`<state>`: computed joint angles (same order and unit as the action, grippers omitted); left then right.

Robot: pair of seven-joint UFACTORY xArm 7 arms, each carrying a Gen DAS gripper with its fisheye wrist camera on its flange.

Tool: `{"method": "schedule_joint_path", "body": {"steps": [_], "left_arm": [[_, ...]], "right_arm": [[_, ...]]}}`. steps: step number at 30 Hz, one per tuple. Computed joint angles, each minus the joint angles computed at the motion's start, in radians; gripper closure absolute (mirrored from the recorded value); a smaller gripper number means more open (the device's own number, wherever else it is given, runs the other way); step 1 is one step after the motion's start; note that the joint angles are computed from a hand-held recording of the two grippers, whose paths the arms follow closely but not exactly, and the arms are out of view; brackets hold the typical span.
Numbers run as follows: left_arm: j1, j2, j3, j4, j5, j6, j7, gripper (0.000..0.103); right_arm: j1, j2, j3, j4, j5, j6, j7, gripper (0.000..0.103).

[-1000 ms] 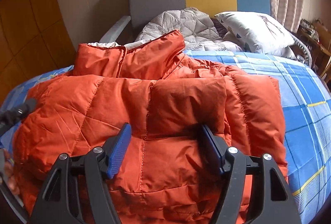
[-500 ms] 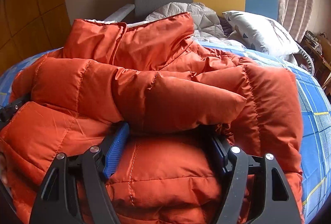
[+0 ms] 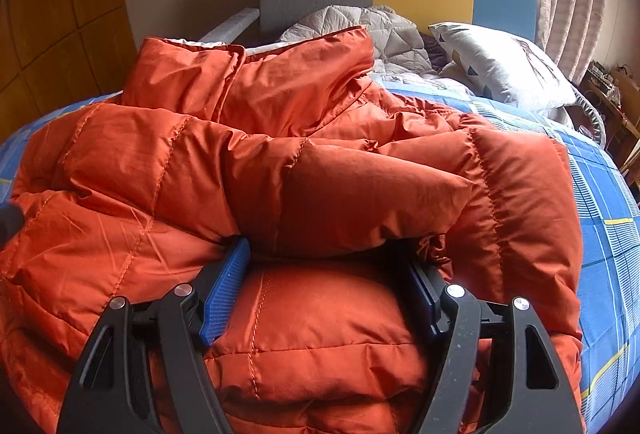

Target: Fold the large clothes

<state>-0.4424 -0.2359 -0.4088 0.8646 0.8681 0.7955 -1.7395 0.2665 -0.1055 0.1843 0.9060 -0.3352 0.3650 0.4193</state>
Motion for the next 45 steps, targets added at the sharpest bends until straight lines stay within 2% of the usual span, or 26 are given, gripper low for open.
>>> {"method": "schedule_joint_path", "body": {"steps": [11,18,23,24,26,28,32,37,41,45], "left_arm": [[0.023,0.021,0.020,-0.029,0.010,-0.070,-0.033,0.023],[0.019,0.026,0.032,-0.034,0.019,-0.082,-0.042,0.023],[-0.001,-0.019,0.002,-0.026,0.007,-0.005,-0.039,0.024],[-0.010,-0.042,-0.014,-0.027,0.003,0.023,-0.033,0.023],[-0.023,-0.081,-0.039,-0.031,-0.011,0.062,-0.021,0.023],[-0.031,-0.117,-0.062,-0.036,-0.034,0.090,-0.013,0.022],[-0.049,-0.192,-0.123,-0.054,-0.094,0.158,0.002,0.022],[-0.080,-0.275,-0.190,-0.085,-0.187,0.217,0.001,0.020],[-0.124,-0.362,-0.243,-0.134,-0.289,0.268,-0.009,0.018],[-0.184,-0.484,-0.265,-0.207,-0.411,0.319,-0.010,0.018]], "right_arm": [[0.000,-0.003,-0.001,-0.007,0.008,-0.012,-0.002,0.032],[-0.002,-0.004,0.000,-0.009,0.006,-0.013,0.001,0.032],[0.000,-0.008,0.003,0.002,0.003,0.011,-0.001,0.031],[0.002,-0.010,0.003,0.009,0.006,0.026,-0.008,0.030],[0.010,-0.024,0.001,0.022,0.028,0.070,-0.042,0.021],[0.028,-0.056,-0.014,0.021,0.114,0.104,-0.110,0.014],[0.041,-0.163,-0.039,-0.031,0.237,0.136,-0.207,0.014],[0.038,-0.349,-0.095,-0.131,0.360,0.242,-0.317,0.014],[0.006,-0.501,-0.139,-0.208,0.397,0.373,-0.410,0.014],[-0.053,-0.678,-0.186,-0.297,0.403,0.505,-0.492,0.014]]}}
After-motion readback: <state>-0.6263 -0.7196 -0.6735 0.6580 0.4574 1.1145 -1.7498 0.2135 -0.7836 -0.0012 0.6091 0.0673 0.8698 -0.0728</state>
